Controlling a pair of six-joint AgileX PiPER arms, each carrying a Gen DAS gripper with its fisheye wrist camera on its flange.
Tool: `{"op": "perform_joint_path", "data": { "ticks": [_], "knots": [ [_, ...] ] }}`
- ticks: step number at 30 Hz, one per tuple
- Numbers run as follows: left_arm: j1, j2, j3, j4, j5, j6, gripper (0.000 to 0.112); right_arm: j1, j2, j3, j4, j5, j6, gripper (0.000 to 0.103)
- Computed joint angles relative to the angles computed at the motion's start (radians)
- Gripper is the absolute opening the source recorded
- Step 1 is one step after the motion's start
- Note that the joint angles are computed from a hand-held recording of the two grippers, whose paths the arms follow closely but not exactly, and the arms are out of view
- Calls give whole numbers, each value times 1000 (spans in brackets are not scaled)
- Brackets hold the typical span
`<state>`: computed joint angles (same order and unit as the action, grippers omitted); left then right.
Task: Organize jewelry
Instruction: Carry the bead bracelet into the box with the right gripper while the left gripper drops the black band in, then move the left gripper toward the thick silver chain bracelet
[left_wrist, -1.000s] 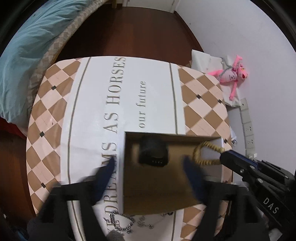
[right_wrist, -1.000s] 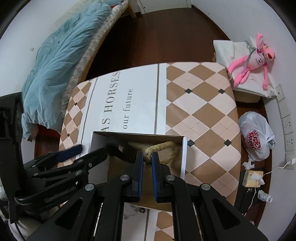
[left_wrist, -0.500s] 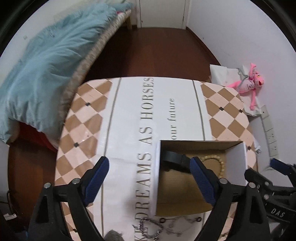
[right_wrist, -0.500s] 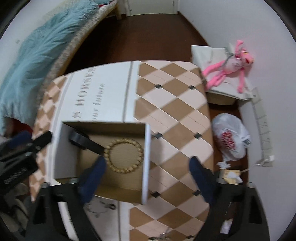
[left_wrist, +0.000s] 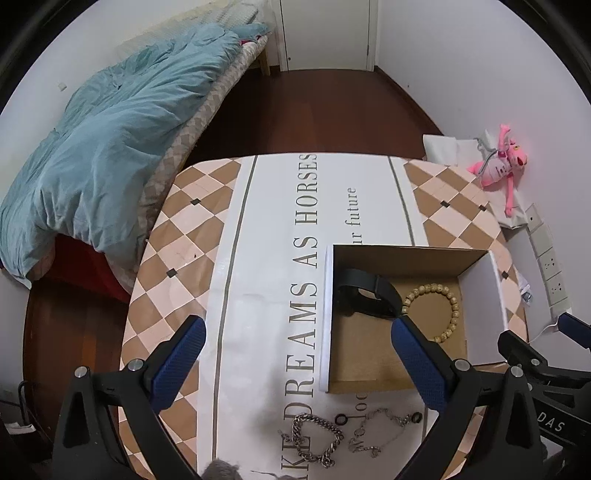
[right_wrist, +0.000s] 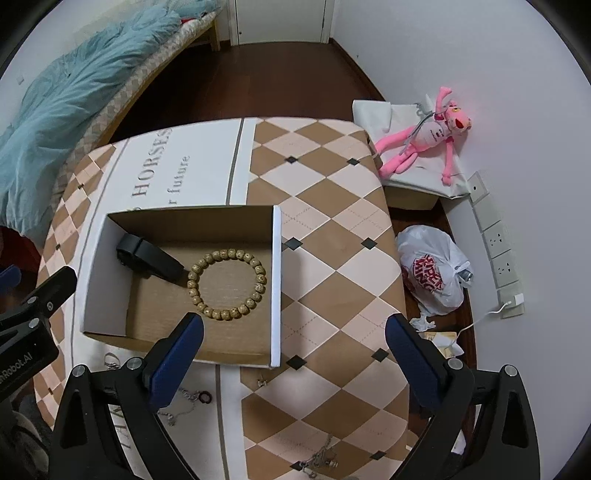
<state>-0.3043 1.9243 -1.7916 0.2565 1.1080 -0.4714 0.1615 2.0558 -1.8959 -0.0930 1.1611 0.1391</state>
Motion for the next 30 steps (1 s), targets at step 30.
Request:
{"op": "perform_joint_path", "data": {
  "ticks": [30],
  "knots": [
    [-103, -400, 284, 161, 50, -176, 102, 32, -491, 347, 34, -74, 53, 100]
  ]
}}
